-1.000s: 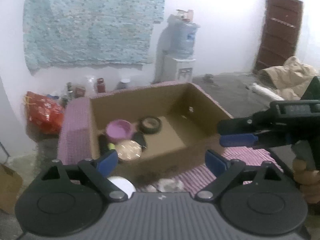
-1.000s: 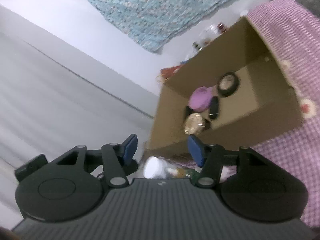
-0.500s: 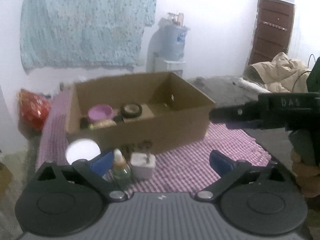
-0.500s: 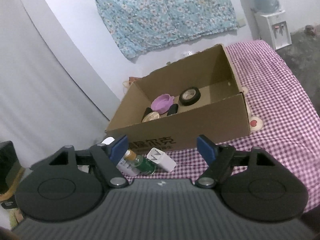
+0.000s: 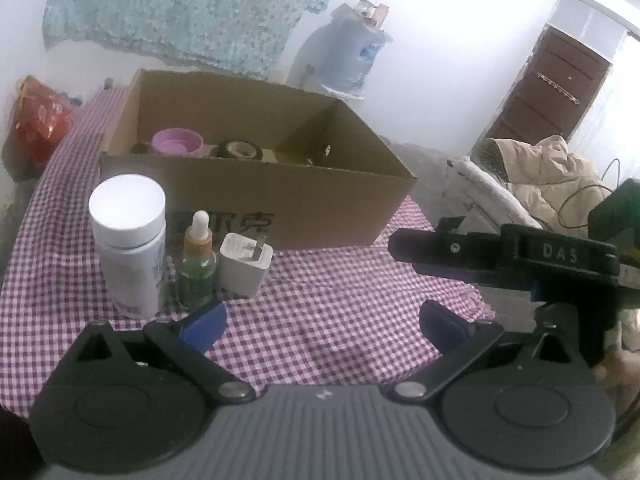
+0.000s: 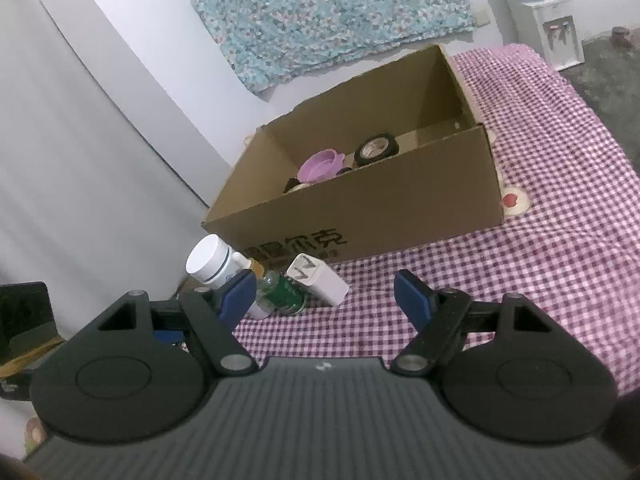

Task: Organize rigid objects
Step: 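Move the open right gripper toward the white charger plug, then close the right gripper on the white charger plug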

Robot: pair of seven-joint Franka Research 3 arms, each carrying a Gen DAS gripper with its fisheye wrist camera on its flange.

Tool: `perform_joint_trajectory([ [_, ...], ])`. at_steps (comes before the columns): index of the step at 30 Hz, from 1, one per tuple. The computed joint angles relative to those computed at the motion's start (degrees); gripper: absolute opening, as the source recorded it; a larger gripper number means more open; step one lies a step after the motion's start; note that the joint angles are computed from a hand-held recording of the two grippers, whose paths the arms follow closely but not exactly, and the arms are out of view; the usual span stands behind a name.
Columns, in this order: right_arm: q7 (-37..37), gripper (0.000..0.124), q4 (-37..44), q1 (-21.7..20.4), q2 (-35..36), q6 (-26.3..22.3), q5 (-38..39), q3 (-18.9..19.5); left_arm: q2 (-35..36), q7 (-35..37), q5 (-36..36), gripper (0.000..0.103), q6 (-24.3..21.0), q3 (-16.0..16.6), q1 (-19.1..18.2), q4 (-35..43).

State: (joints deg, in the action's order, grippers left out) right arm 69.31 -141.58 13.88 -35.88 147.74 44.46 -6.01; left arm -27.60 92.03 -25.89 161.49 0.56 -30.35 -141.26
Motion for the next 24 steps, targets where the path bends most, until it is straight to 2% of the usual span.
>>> perform_joint_trajectory([
  [4,-0.6,0.076,0.2,0.8,0.5,-0.2,1.1,-0.4,0.6,0.2,0.3,0.103,1.2,-0.2,0.2,-0.1],
  [7,-0.4,0.076,0.6,0.8,1.0,-0.7,1.2,-0.3,0.7,1.2,1.5,0.103,4.6,-0.7,-0.1,-1.4],
  [16,0.0,0.076,0.9,0.2,2.3,-0.8,1.6,0.0,1.9,-12.4,27.0,0.103,7.3,-16.1,15.9,-2.5],
  [18,-0.8,0.076,0.7,0.7,2.0,-0.4,2.7,-0.5,2.1,-15.4,31.3,0.103,7.1,-18.4,18.4,-2.0],
  [24,-1.5,0.076,2.1,0.9,4.2,-2.2,4.6,-1.3,2.9,-22.0,41.9,0.100,9.9,-22.7,23.2,-1.7],
])
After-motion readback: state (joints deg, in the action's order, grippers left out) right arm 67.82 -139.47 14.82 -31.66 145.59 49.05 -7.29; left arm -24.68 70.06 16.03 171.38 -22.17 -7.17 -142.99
